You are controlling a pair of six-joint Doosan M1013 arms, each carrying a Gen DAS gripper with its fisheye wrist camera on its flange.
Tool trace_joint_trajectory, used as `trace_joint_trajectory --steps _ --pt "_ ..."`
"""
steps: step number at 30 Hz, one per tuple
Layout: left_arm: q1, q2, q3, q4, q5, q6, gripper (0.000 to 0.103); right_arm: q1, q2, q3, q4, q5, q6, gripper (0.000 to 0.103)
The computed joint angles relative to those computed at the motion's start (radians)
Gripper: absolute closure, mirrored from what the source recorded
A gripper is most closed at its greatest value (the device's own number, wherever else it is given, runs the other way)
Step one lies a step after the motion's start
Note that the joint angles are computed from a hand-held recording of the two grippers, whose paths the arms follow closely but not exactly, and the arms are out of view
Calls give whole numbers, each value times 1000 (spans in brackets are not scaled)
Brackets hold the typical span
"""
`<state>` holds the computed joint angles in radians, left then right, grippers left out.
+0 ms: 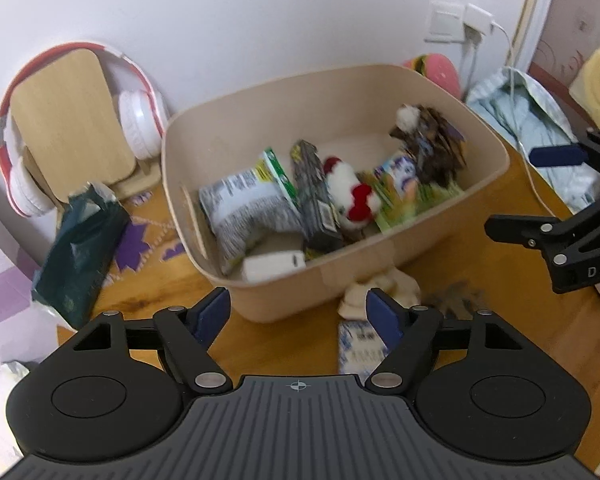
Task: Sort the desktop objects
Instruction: 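Grasp the blue-and-white tea box with the left tool while the right grasps the grey hair claw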
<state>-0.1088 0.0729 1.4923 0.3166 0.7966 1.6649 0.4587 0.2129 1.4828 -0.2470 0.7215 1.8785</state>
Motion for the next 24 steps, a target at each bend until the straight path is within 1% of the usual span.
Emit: trace_joint_trajectory --steps 7,14,20,24 --pt "-3 -5 32 -11 33 -4 27 6 -22 41 22 -9 -128 0" --pt "-2 6 44 -24 69 -12 27 9 -28 73 105 -12 -344 0" --pt "-2 21 40 -26 100 -15 27 10 -20 84 167 24 -514 0" --pt "-2 32 35 -27 121 -36 27 7 -12 93 182 44 -557 0"
